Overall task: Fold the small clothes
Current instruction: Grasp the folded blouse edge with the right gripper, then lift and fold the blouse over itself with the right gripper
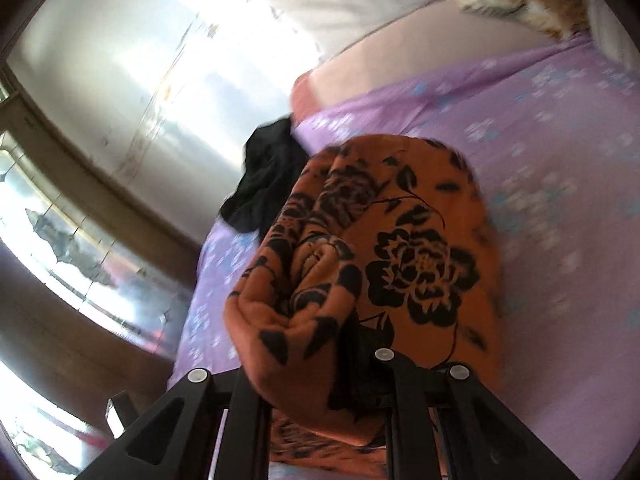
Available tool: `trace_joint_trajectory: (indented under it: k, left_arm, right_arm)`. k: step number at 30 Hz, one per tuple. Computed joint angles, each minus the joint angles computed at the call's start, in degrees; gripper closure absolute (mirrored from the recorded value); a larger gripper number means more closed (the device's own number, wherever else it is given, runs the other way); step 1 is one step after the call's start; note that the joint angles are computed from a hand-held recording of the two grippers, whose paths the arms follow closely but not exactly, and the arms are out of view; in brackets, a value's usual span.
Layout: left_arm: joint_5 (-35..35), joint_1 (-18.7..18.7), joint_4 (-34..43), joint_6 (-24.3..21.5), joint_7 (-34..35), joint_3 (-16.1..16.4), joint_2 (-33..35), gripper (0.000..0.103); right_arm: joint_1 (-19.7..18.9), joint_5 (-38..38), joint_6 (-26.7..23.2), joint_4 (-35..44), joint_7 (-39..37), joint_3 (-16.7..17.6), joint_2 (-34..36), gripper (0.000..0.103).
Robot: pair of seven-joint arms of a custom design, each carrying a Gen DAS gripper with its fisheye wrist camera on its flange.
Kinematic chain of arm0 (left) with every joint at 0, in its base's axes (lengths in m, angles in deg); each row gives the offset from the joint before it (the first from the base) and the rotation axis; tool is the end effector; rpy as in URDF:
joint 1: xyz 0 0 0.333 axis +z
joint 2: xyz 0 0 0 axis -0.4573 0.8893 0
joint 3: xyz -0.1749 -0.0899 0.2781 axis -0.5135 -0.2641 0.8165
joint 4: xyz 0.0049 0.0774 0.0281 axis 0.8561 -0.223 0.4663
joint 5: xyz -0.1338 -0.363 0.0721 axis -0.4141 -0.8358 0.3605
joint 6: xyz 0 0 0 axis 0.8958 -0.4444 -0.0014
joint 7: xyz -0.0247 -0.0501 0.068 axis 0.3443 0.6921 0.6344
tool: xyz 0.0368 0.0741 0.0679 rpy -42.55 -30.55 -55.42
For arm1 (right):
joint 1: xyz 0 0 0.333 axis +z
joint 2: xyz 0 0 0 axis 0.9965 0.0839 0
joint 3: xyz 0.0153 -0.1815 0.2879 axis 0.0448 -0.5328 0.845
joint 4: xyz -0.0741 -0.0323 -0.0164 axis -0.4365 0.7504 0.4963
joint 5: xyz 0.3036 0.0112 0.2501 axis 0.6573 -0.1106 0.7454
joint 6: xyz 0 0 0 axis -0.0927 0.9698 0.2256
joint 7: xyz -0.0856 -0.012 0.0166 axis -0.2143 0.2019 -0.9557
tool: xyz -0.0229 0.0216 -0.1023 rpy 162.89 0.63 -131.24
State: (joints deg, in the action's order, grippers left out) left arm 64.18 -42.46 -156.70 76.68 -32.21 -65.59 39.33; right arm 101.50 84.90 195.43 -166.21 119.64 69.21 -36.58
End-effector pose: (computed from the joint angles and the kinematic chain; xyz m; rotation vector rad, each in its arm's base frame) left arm 0.5426 -0.2682 0.4937 -2.2536 1.4276 -0.5158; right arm 0.5509 0.1195 0.5433 -1.2457 1.7846 -0.0790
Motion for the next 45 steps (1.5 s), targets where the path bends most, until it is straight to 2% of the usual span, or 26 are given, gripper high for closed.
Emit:
trace_joint_trajectory:
  k: [4, 8, 11, 12, 13, 15, 16, 17, 20, 23, 25, 27, 29, 30, 31, 32, 34, 35, 37, 38, 40, 41, 45]
  left_arm:
    - [-1.3, 0.9, -2.0, 0.5, -0.6, 0.4, -1.5, 0.015]
    - [-2.1, 2.0, -3.3, 1.0, -0.6, 0.5, -2.4, 0.015]
    - [-2.6, 2.7, -4.3, 1.2, -0.4, 0.5, -3.1, 0.015]
    - [-2.7, 2.9, -4.5, 1.3, -0.5, 0.5, -3.3, 0.015]
    - [-2.8, 3.1, -4.6, 1.4, -0.5, 0.5, -3.4, 0.015]
    - [-2.6, 3.4, -4.7, 2.4, -0.9, 0.4, -3.4, 0.015]
    - [-2.1, 3.4, -5.0, 2.9, -1.3, 0.3, -3.7, 0.015]
    - [-1.3, 3.4, -4.9, 3.2, -1.7, 0.2, -3.8, 0.015]
    - [3.5, 2.8, -4.3, 3.5, -4.0, -0.6, -4.1, 0.015]
    - [10.6, 2.2, -4.1, 6.2, -8.0, -1.2, -4.4, 0.015]
    - [15.5, 1.8, -4.1, 8.7, -10.8, -1.6, -4.7, 0.015]
    - [21.6, 1.3, -3.6, 11.0, -13.9, -2.2, -4.7, 0.015]
    - [25.7, 0.4, -2.0, 11.2, -14.9, -2.8, -3.6, 0.015]
    - [26.4, -0.3, -0.8, 10.7, -13.7, -3.0, -2.6, 0.015]
    - [25.7, -0.8, 0.4, 9.8, -11.8, -3.0, -1.5, 0.015]
    - [23.8, -1.6, 2.3, 7.5, -8.7, -3.2, 0.3, 0.015]
    - [17.3, -3.3, 6.2, 1.3, -1.3, -3.1, 4.3, 0.015]
    - [13.7, -3.9, 7.6, -1.7, 1.9, -2.9, 5.8, 0.015]
    - [6.8, -4.5, 10.1, -7.0, 6.7, -2.1, 8.4, 0.015]
    - [3.8, -4.3, 10.0, -6.7, 7.9, -1.6, 8.8, 0.015]
    - [-0.5, -3.4, 7.5, -2.2, 8.6, -0.6, 7.5, 0.015]
    - [-1.0, -3.5, 7.1, -1.6, 9.1, -0.2, 7.2, 0.015]
    - [-0.5, -4.1, 6.8, -1.1, 10.5, 0.8, 7.1, 0.015]
  right_arm:
    - [2.0, 7.1, -2.0, 3.8, -1.7, 2.7, 5.0, 0.089]
    - [2.7, 5.5, -1.9, 5.7, 1.0, 5.4, 8.6, 0.088]
    - [1.5, 4.1, -7.2, 6.9, 4.8, 5.8, 10.5, 0.082]
    - [0.8, 6.1, -8.7, 7.0, 3.4, 6.2, 10.7, 0.076]
    - [-0.3, 11.6, -10.4, 6.9, -1.6, 6.8, 10.5, 0.072]
    - [-2.1, 24.6, -15.9, 6.2, -13.4, 6.8, 9.3, 0.033]
    - [-2.9, 30.4, -19.7, 5.6, -18.5, 6.1, 8.5, 0.03]
    - [-3.2, 33.2, -22.2, 4.8, -21.6, 5.3, 7.6, 0.03]
    - [-3.0, 34.5, -23.1, 1.5, -27.0, 3.5, 3.5, 0.03]
    - [-2.9, 34.2, -20.5, -2.2, -30.2, 1.9, -0.8, 0.032]
    - [-2.8, 32.8, -17.2, -3.8, -30.1, 1.3, -2.5, 0.04]
    - [-3.1, 31.4, -15.7, -5.9, -28.8, 0.2, -3.8, 0.057]
    - [-3.3, 29.5, -15.4, -7.0, -26.7, -0.5, -4.0, 0.064]
    - [-3.4, 28.2, -15.5, -7.3, -25.5, -0.7, -3.5, 0.064]
    - [-3.7, 23.2, -16.1, -7.6, -21.3, -0.7, -2.6, 0.064]
    - [-3.8, 19.3, -17.0, -7.7, -18.1, -0.7, -2.2, 0.069]
    - [-3.9, 14.8, -17.8, -7.6, -15.0, -0.7, -0.2, 0.089]
    - [-4.0, 14.9, -17.9, -7.5, -15.3, -0.9, 0.1, 0.096]
    - [-4.6, 13.1, -19.9, -6.6, -14.3, -1.4, 0.4, 0.097]
    - [-4.9, 11.4, -20.4, -6.0, -13.3, -1.4, 0.4, 0.097]
    - [-4.9, 9.0, -18.9, -4.8, -13.7, -1.1, 0.2, 0.095]
    - [-4.8, 8.8, -17.2, -3.8, -15.0, -0.9, 0.3, 0.09]
    - [-5.2, 6.3, -15.5, 2.9, -12.3, -0.8, 4.5, 0.09]
